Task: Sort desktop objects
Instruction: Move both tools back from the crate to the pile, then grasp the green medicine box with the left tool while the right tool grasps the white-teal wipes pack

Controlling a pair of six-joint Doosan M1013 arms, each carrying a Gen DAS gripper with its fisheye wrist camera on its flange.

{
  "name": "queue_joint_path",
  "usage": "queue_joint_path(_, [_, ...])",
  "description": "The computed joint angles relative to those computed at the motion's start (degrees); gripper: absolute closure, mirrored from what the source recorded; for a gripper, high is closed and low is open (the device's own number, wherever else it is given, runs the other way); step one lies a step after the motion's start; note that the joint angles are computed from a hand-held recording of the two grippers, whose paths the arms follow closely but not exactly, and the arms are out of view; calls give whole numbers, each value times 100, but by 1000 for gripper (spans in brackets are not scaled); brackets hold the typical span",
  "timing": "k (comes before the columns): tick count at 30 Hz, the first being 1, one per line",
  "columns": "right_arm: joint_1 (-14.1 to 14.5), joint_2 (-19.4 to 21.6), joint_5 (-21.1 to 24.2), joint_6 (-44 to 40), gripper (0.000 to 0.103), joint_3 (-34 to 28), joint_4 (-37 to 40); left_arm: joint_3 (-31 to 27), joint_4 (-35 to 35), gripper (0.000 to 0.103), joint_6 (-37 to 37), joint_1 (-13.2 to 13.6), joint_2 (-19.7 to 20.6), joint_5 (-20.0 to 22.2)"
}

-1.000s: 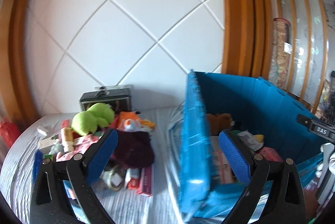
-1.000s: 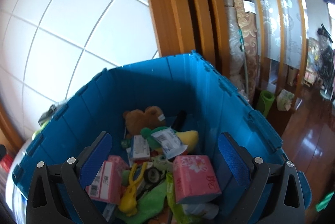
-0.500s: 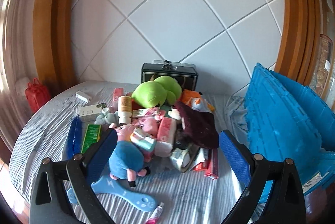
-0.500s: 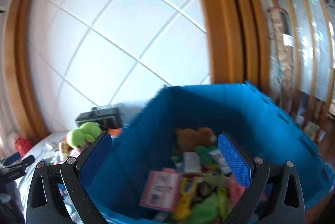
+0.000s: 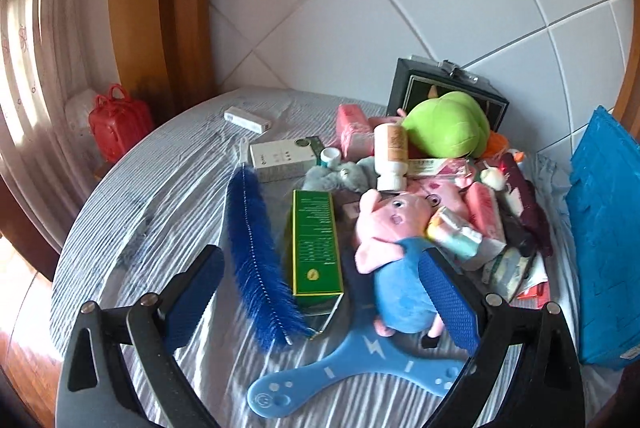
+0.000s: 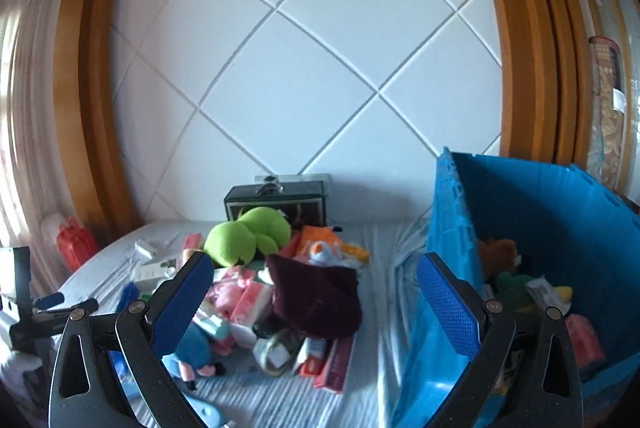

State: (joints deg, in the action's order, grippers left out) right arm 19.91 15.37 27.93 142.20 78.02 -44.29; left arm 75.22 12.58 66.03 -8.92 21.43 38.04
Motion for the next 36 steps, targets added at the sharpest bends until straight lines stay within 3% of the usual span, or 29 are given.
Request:
queue_joint_path(8, [168, 777, 776, -1438, 0, -626, 1881, -467, -955, 4, 792, 298, 579, 678])
queue_joint_path(17, [145, 1602, 1758, -2797, 0, -1496, 3514, -1223, -932, 4, 1199, 227, 1210, 1364])
queue_joint_path(25, [33, 2315, 2669, -3240, 0, -2509, 4123, -2175, -668, 4, 1177, 178, 1938, 2317])
queue_joint_path(29, [57, 2749, 3148, -3509, 0, -3188, 4108, -2470, -755, 5, 1241, 205, 2169, 2543])
queue_joint_path(30, [66, 2826, 3208, -3598, 2, -3310, 4097, -2528, -787, 10, 1269, 213, 2218, 2595])
queue_joint_path(32, [90, 2996, 3366, -3835, 27, -3599, 4020, -2626, -853, 21, 1304, 229, 2304, 2707])
queue_joint_path(33, [99, 3067, 3434, -3953, 33, -3720, 3985, -2638, -921, 27, 1323, 242, 2326, 2755])
queue_joint_path(36, [85, 3296, 3677, -4395, 34, -4117, 4108, -2649, -1138, 31, 1356, 276, 2381, 2840])
